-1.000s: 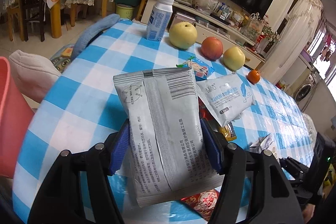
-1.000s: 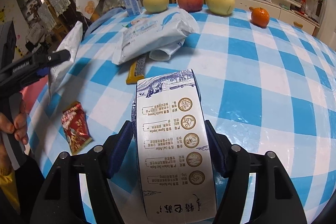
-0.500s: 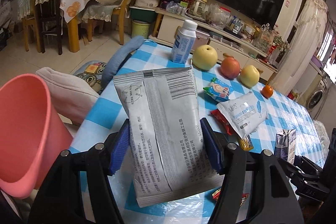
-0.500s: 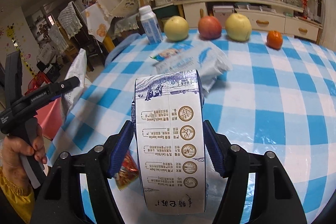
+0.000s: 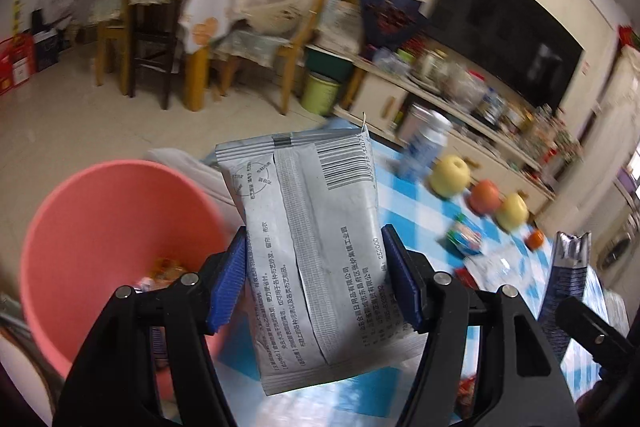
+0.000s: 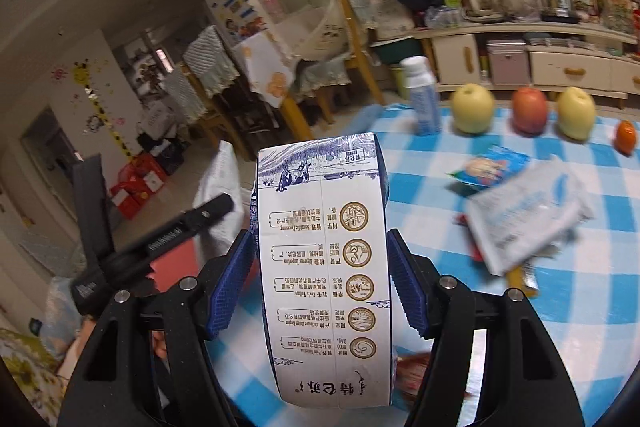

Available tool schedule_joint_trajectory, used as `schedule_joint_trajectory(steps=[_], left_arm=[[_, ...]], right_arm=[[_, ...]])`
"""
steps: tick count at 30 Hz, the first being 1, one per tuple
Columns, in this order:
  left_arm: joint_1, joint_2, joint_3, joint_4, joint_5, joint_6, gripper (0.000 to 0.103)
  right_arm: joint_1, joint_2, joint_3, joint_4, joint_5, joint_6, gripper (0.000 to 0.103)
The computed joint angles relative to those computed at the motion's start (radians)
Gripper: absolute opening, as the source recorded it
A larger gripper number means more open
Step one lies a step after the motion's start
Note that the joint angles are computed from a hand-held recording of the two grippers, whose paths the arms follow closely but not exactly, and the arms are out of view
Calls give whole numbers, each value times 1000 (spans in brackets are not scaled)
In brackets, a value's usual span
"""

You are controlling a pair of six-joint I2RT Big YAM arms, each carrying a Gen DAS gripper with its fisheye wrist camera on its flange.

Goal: Collect trash
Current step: 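Carry the sachet and biscuit box over the pink bucket and open both grippers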

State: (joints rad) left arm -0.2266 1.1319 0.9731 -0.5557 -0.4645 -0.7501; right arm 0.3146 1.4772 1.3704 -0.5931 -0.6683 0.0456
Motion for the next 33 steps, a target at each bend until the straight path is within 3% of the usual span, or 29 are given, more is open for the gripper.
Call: schedule_joint_trajectory(steps=[8,17,21,25,27,33], left_arm=[[138,-134,-73,-65,-33,-56,66],[296,-209,-142,-86,61,-103,66],[338,-209,-150,-105,92,-124,67],[354,-194,-142,-161,73,-166,70],[365,-194,-143,-170,75,-176,74],[362,-198,-142,-177,60,-195,82]], right_arm=[[171,74,116,12,0,76,67],[309,176,212,52,5,172,67],[351,213,242,60,22,187,68],[375,251,269,57,55,182,70],[380,265,281,42,85,190,81],[363,235,213,91,131,211,87]])
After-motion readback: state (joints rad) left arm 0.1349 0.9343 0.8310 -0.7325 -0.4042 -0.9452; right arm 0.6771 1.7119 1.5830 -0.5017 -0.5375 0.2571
